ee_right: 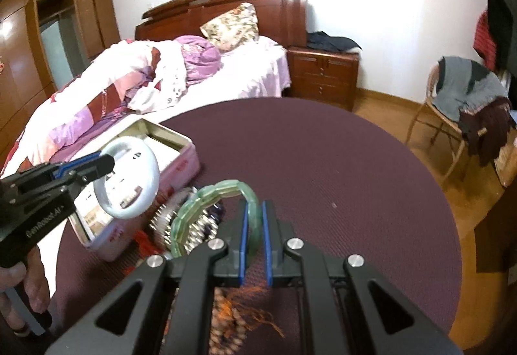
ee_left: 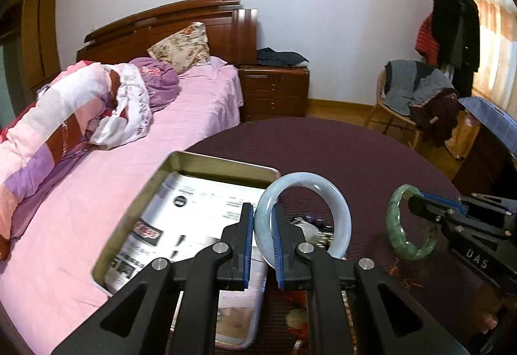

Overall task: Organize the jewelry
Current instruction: 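Carry both bangles over the open tin box with both tools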

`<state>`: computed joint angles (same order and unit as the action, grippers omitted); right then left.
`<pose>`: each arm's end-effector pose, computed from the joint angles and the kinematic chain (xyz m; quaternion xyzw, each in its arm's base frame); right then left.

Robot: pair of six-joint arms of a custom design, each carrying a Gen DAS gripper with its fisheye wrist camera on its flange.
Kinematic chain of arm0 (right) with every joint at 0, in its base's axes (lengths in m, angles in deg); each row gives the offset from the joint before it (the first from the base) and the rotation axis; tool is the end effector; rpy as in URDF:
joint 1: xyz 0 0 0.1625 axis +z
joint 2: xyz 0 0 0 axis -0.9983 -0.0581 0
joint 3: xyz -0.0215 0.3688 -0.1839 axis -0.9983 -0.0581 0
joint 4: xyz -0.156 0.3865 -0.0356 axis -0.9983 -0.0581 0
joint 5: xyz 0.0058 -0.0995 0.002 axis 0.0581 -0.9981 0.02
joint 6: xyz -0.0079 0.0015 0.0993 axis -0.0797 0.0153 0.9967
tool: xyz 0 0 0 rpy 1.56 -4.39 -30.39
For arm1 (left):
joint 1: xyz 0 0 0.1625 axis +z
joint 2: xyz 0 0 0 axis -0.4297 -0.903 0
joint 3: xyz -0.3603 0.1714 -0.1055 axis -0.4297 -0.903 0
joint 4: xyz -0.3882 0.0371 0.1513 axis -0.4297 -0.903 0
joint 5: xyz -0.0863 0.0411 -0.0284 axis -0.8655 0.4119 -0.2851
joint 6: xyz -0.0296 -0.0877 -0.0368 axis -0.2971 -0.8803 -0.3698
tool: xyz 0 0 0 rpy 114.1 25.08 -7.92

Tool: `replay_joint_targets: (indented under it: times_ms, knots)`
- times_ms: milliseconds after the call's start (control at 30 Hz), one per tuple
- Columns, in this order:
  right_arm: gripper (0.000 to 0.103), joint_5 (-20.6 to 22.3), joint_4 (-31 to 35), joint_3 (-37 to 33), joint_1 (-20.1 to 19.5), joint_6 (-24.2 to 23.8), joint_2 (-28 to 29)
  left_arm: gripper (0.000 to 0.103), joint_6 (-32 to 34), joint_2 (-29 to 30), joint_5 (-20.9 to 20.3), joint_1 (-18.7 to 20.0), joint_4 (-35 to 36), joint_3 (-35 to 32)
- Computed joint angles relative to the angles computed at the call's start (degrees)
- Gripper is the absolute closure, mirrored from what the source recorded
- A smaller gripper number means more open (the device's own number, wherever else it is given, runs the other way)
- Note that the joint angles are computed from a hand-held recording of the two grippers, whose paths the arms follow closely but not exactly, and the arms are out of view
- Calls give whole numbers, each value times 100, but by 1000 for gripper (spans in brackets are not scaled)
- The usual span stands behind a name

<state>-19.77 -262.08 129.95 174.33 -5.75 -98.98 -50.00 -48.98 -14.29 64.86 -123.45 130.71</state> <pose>0.0832 -0.5859 0.3369 0.2328 -0.8695 0.3482 0.2617 -0.3744 -0.5833 0.0416 0.2487 0.8428 -0.3756 0.2945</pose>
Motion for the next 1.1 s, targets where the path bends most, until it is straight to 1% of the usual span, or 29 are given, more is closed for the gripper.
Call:
replay_joint_targets:
  times_ms: [367, 767, 1100]
  knots:
    - [92, 138, 108, -285, 327, -143, 347, 93, -237, -296, 365, 170, 57, 182]
    - [92, 155, 310, -526, 629, -297, 742, 93, -547, -524, 527, 346, 215, 346]
    - [92, 120, 473, -623, 712, -350, 990, 93, -913, -675, 630, 501, 555, 408]
